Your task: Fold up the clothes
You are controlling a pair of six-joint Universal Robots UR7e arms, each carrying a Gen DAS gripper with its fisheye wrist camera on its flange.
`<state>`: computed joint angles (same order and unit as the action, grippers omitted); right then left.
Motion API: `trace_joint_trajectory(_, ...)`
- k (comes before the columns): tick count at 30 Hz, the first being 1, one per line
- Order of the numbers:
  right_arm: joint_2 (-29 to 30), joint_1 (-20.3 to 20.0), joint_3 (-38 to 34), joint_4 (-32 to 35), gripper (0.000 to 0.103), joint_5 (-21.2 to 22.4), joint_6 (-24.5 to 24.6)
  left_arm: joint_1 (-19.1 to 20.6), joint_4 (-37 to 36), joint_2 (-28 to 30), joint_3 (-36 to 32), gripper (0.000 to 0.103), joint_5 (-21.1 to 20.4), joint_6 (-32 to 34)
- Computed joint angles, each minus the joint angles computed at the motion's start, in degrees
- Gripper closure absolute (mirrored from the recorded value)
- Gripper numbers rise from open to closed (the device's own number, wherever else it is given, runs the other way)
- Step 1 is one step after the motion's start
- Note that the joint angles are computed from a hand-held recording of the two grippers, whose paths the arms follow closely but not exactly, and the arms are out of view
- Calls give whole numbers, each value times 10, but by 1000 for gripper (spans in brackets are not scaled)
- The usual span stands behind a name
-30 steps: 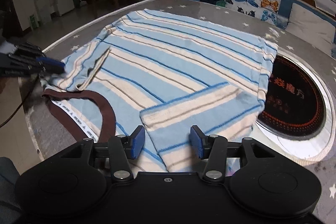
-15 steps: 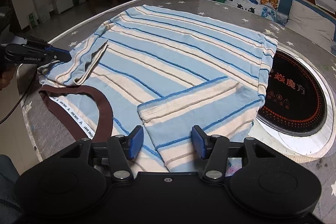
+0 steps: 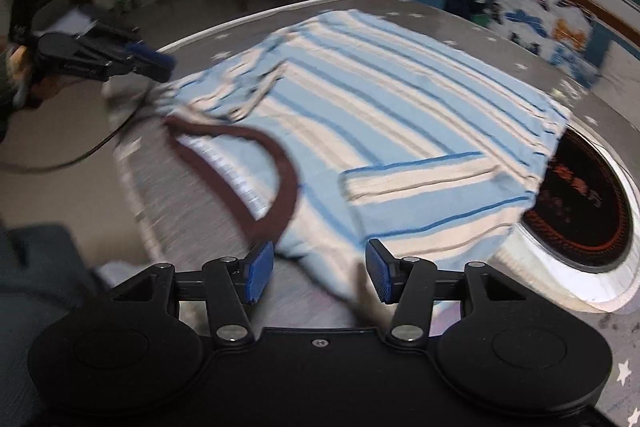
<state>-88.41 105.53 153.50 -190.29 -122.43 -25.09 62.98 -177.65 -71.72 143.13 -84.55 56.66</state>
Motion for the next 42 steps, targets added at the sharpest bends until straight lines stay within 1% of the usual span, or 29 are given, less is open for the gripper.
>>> trace_joint_trajectory(3,20,7,-1,-6,50,-4,-13,-8,-8,9,13,81,9,30)
trace_joint_trajectory(4,35,8,-2,-27,50,-8,-22,-10,-14,13,15,81,10,37)
trace_joint_trajectory(7,52,8,-9,-37,53,-16,-36,-12,-36,24,23,78,11,62)
trace_joint_trajectory(9,57,8,-12,-35,57,-20,-43,-15,-57,38,27,77,19,78)
trace_joint_trajectory(11,65,8,-15,-38,66,-27,-51,-15,-69,50,27,78,21,88)
trace_joint_trajectory(13,77,8,-18,-50,75,-38,-53,-15,-85,59,28,89,20,89)
trace_joint_trajectory(14,78,6,-19,-54,81,-37,-51,-16,-96,64,28,92,21,86)
trace_joint_trajectory(16,75,4,-18,-59,90,-32,-52,-18,-113,71,28,97,23,78)
trace_joint_trajectory(18,75,4,-19,-63,92,-33,-54,-21,-130,78,26,98,23,66)
trace_joint_trajectory(23,90,1,-30,-112,94,-39,-73,-34,-190,114,4,100,24,15)
trace_joint_trajectory(25,98,-7,-38,-134,94,-39,-76,-35,-169,119,-13,100,23,-6)
trace_joint_trajectory(26,101,-9,-40,-137,94,-39,-75,-33,-142,113,-21,100,15,-10)
trace_joint_trajectory(28,106,-15,-47,-139,94,-43,-74,-31,-105,97,-22,99,-1,0)
trace_joint_trajectory(29,109,-18,-50,-139,94,-45,-74,-30,-88,89,-22,99,-8,6)
trace_joint_trajectory(31,115,-22,-52,-148,94,-44,-74,-29,-62,71,-17,92,-16,18)
trace_joint_trajectory(33,120,-32,-57,-158,94,-38,-65,-27,-48,50,-6,64,-22,29)
trace_joint_trajectory(34,122,-37,-59,-161,94,-34,-63,-26,-51,43,2,61,-22,36)
trace_joint_trajectory(38,128,-55,-67,-165,94,-21,-56,-24,-51,36,16,60,-9,56)
trace_joint_trajectory(42,130,-60,-68,-165,94,-18,-52,-32,-86,71,19,60,24,61)
